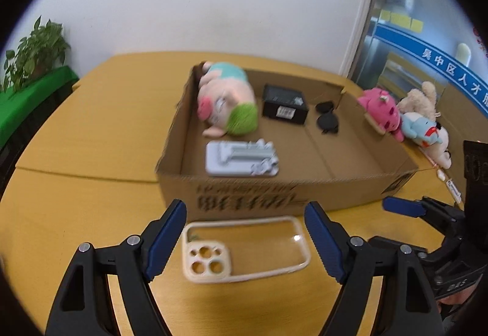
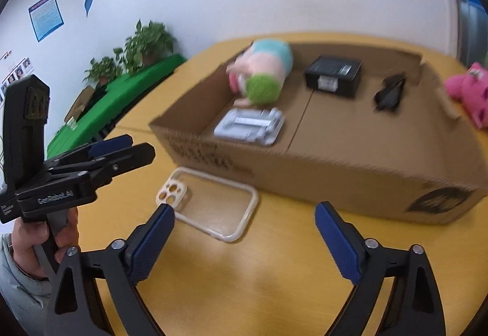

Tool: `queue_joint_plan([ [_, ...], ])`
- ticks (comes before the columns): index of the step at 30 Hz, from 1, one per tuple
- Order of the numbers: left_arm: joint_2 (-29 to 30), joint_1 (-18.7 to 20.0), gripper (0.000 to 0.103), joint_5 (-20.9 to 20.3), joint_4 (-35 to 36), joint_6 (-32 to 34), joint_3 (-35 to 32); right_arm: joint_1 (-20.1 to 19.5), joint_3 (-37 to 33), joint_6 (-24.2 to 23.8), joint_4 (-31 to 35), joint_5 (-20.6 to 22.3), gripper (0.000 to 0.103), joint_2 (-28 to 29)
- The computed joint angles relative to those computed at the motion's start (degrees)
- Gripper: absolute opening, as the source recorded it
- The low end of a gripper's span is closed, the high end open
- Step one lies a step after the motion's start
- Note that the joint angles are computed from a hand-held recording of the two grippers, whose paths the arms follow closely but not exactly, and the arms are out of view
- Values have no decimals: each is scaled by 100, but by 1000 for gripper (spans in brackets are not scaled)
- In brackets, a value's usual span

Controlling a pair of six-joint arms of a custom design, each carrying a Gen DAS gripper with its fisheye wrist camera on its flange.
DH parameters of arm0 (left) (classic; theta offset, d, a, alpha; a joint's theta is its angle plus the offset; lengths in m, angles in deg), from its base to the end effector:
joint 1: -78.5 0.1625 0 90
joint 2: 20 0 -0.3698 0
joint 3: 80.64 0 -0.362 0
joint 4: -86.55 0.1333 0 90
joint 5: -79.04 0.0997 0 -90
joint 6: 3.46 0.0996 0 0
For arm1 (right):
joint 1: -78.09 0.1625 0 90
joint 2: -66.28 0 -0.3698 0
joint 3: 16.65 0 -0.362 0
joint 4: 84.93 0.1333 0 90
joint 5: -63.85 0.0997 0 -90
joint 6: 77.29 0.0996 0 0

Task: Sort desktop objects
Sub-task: 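Move both grippers to the white-rimmed clear phone case on the table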

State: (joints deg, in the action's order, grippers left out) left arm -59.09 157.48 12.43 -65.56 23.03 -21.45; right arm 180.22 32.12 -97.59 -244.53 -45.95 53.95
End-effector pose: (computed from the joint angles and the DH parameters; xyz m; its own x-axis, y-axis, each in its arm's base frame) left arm 0.0240 -0.7812 0.2701 -0.7884 0.2489 -0.5625 0.5516 0.6908 -0.4674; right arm 0.2628 -0.7487 0.0025 -0.8382 -0.2995 0.4557 -0.4976 0.7619 -0.4146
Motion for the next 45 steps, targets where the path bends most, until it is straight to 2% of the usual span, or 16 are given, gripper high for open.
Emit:
queue_joint_plan([
  [5, 229, 308, 78, 2, 750, -314, -477, -93, -940, 300, 719, -347, 66, 724],
  [9, 420, 496, 74, -243, 1266, -467, -879, -154, -1044, 343, 833, -177, 65, 832],
  [13, 763, 614, 68, -646, 2065, -709, -1623, -210, -1152, 217, 1068, 315, 65, 832],
  [15, 901, 613, 69, -661, 2304, -690, -1868, -239, -1318, 198, 1311, 494, 67, 883],
  [18, 981, 608, 68, -614, 2454, -714, -2024, -294, -1195, 232, 1298, 709, 68, 796],
  [21, 793, 640, 68, -1008, 2415, -904, -1827, -342, -651, 204, 965, 921, 68, 478],
  [25, 344, 545, 68, -1407, 1875, -695, -1096, -348, 762, -210, -204, 1220, 68, -278],
  [27, 150, 546, 68, -1920, 1850, -643, -838, -365, 1503, -548, -780, 1478, 68, -680],
  [28, 92, 539, 68, -2050, 1830, -634, -749, -355, 1802, -671, -1028, 1477, 68, -834],
  [30, -30, 490, 68, -2098, 1690, -574, -488, -353, 2139, -775, -1214, 1503, 68, -1012],
  [32, -111, 444, 68, -1950, 1645, -532, -289, -369, 2452, -803, -1432, 1425, 69, -1170],
  [34, -107, 465, 68, -1906, 1672, -547, -277, -428, 2457, -567, -1507, 1326, 71, -1186],
  [36, 126, 488, 68, -1742, 1909, -734, -673, -505, 2069, -42, -1087, 1135, 73, -1062],
  [38, 337, 512, 68, -1601, 2125, -830, -1026, -642, 1534, 391, -340, 1314, 73, -880],
  [42, 1228, 608, 68, -1486, 3443, -1132, -2668, -734, 730, 700, 409, 1336, 73, -489],
  [45, 1520, 608, 68, -1536, 3905, -1071, -3233, -730, 414, 705, 541, 1409, 73, -297],
])
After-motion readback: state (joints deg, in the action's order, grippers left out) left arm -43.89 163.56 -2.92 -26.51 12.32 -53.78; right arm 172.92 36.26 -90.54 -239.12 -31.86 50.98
